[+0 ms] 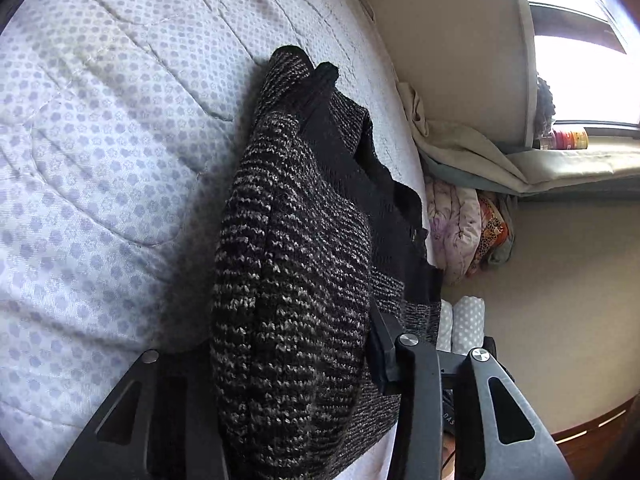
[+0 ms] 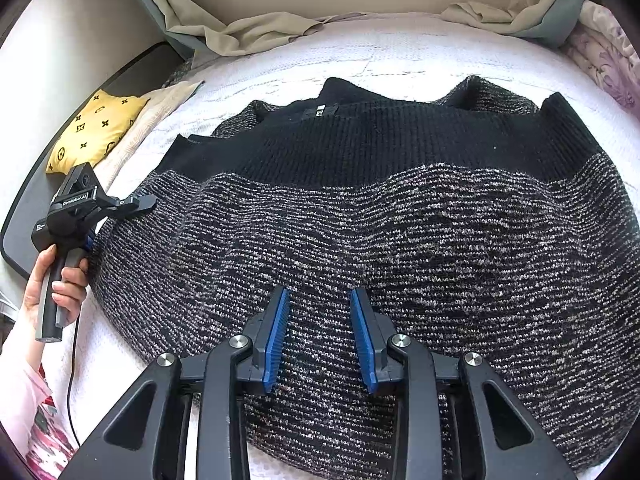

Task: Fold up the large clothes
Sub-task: 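Grasp the folded hoodie's side edge with the left gripper, then lift the side edge with the left gripper and fold it over the hoodie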

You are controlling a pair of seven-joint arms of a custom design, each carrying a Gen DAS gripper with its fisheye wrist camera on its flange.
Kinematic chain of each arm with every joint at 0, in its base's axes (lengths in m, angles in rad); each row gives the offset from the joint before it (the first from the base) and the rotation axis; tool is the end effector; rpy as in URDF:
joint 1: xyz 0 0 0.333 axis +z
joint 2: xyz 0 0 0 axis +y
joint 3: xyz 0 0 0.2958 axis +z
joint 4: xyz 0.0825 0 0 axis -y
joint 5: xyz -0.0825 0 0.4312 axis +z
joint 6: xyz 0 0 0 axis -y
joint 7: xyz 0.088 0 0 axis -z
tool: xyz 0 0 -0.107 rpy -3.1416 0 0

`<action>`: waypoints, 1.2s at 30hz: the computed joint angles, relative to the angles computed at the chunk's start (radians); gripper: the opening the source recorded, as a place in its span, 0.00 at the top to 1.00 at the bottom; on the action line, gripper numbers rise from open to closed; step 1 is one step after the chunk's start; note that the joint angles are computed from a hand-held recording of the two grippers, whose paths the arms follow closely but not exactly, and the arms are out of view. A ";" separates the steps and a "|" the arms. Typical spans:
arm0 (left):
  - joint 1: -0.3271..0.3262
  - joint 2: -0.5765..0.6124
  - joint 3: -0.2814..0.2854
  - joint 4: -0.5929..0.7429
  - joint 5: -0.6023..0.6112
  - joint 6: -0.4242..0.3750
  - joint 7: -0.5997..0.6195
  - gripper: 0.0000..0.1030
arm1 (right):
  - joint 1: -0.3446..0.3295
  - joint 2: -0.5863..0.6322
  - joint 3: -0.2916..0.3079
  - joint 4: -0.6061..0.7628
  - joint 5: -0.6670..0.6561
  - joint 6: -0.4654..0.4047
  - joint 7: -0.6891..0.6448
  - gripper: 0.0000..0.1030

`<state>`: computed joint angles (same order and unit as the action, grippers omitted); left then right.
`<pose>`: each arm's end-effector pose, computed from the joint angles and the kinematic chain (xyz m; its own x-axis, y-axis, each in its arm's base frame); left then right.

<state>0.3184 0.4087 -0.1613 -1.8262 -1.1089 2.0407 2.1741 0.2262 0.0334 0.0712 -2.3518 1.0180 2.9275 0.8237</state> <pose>0.6680 0.0608 0.2796 0.0741 -0.5398 0.8385 -0.9643 -0.2531 -0.0777 0.5483 0.1118 0.3020 0.1812 -0.9377 -0.2965 -0.8408 0.0087 -0.5413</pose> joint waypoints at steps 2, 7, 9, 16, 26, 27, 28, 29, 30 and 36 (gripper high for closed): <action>-0.004 -0.021 0.001 -0.018 -0.002 0.022 0.007 0.58 | -0.004 -0.003 -0.003 0.004 0.007 -0.019 0.002 0.73; -0.033 -0.083 0.006 -0.067 -0.001 0.092 0.036 0.59 | -0.010 -0.015 -0.010 0.002 0.036 -0.024 0.004 0.79; -0.041 -0.096 0.009 -0.077 -0.007 0.106 0.037 0.60 | 0.002 -0.025 -0.004 -0.008 0.044 0.038 -0.022 0.79; -0.075 -0.153 0.019 -0.111 -0.009 0.146 0.039 0.61 | 0.012 0.038 -0.007 0.011 -0.126 0.053 0.070 0.85; -0.161 -0.192 0.035 -0.073 0.202 0.184 -0.196 0.63 | -0.051 0.014 -0.001 0.034 -0.062 -0.077 0.086 0.85; -0.172 -0.201 0.033 -0.071 0.238 0.190 -0.224 0.63 | -0.050 0.005 -0.007 0.029 -0.072 -0.073 0.106 0.85; -0.187 -0.212 0.030 -0.067 0.281 0.196 -0.260 0.63 | -0.050 -0.004 -0.012 0.024 -0.073 -0.069 0.115 0.84; -0.196 -0.221 0.028 -0.068 0.303 0.199 -0.278 0.63 | -0.052 -0.016 -0.019 0.019 -0.053 -0.067 0.110 0.84; -0.207 -0.232 0.025 -0.069 0.327 0.204 -0.299 0.63 | -0.052 -0.026 -0.025 0.014 -0.038 -0.068 0.107 0.82; -0.286 -0.295 0.007 -0.089 0.461 0.259 -0.419 0.63 | -0.052 -0.090 -0.071 -0.017 0.063 -0.084 0.058 0.81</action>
<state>0.0323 0.1137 -0.1547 -1.9150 -0.6476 2.2999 1.7547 0.1739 -0.0566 0.0004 -2.3687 1.0814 2.8438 0.8819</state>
